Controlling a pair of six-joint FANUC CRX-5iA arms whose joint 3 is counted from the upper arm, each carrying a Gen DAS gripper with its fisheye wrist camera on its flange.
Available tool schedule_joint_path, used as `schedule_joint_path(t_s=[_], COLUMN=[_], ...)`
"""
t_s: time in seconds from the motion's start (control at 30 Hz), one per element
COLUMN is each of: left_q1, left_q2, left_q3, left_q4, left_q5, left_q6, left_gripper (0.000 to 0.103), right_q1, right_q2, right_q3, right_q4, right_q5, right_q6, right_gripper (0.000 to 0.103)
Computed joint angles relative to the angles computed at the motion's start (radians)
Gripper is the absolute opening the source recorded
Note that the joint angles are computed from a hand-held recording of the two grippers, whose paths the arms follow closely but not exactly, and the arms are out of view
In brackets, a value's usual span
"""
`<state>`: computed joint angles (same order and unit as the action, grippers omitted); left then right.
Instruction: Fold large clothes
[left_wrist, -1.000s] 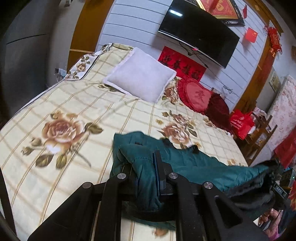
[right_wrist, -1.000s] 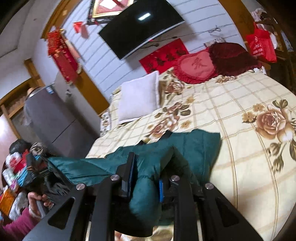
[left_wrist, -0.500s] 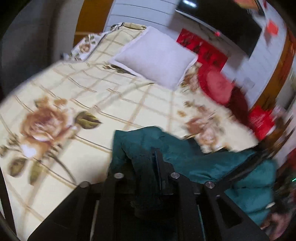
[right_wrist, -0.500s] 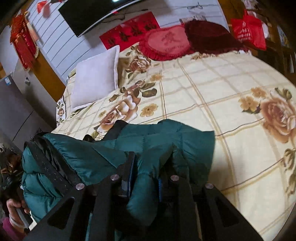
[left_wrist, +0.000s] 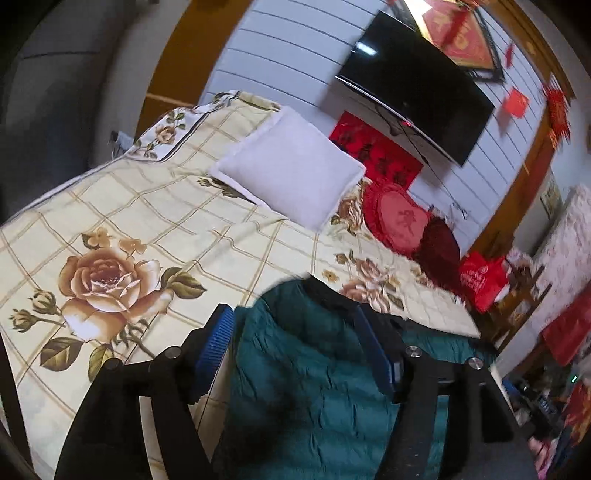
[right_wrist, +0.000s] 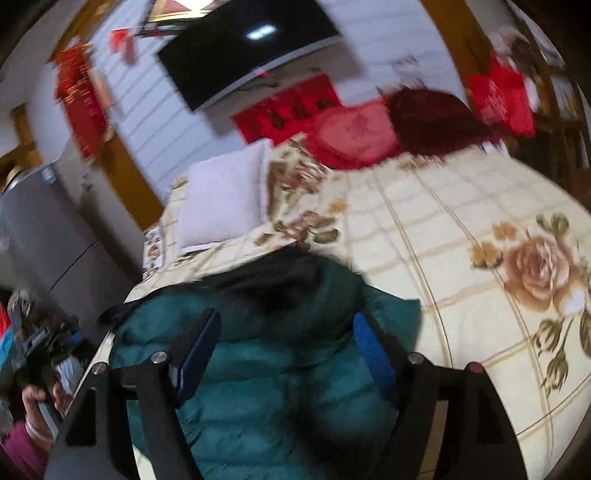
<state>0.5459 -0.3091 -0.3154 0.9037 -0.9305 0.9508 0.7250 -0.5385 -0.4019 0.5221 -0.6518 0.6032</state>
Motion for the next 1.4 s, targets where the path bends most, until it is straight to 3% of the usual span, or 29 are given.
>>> schedule_joint_path(t_s=[0.1, 0.17, 0.33, 0.4, 0.47, 0.57, 0.77, 0.87, 0.93, 1.07, 1.17, 1.4], left_q1=[-0.052, -0.093, -0.230, -0.255, -0.262, -0.258, -0.282, -0.282, -0.282, -0.320, -0.331, -0.342], left_q2=[-0.025, -0.022, 0.065, 0.103, 0.136, 0.193, 0.208, 0.188, 0.163, 0.170, 0.209, 0.275], left_q3=[-0.021, -0.020, 0.095, 0.121, 0.143, 0.185, 0.202, 0.214, 0.208, 0.249, 0.285, 0.325], left_q4=[-0.082, -0.150, -0.503, -0.561, -0.582, -0.570, -0.621, -0.645, -0.641, -0.722, -0.738, -0.764], left_q5=[0.042, 0.054, 0.063, 0.084, 0.085, 0.053, 0.068, 0.049, 0.064, 0.086, 0.073, 0.054], left_q6=[0.006, 0.029, 0.229, 0.268, 0.286, 0.298, 0.348, 0.376, 0.355, 0.376, 0.418, 0.468], left_gripper=[0.074, 0.074, 0.074, 0.074, 0.075, 0.079, 0.084, 0.079, 0.077, 0.077, 0.077, 0.079], right_q1=[0.070, 0.091, 0.100, 0.088, 0.053, -0.004, -0.007, 0.000, 0.006, 0.027, 0.004, -0.069], right_q2=[0.081, 0.139, 0.314, 0.379, 0.454, 0.501, 0.535, 0.512, 0.453, 0.370, 0.385, 0.450], right_q3=[0.083, 0.116, 0.220, 0.260, 0.322, 0.367, 0.351, 0.375, 0.336, 0.247, 0.252, 0.288], right_q4=[-0.044, -0.045, -0.006, 0.026, 0.004, -0.096, -0.012, -0.072, -0.076, 0.048, 0.087, 0.015], right_q5=[-0.097, -0.107, -0.159, -0.192, -0.240, -0.220, -0.196, -0.239, -0.215, -0.202, -0.246, -0.242], right_q6=[0.126, 0.164, 0.215, 0.207, 0.201, 0.217, 0.169, 0.214, 0.207, 0.137, 0.123, 0.140], right_gripper=[0.078, 0.078, 0.078, 0.078, 0.078, 0.079, 0.080, 0.080, 0.080, 0.080, 0.080, 0.081])
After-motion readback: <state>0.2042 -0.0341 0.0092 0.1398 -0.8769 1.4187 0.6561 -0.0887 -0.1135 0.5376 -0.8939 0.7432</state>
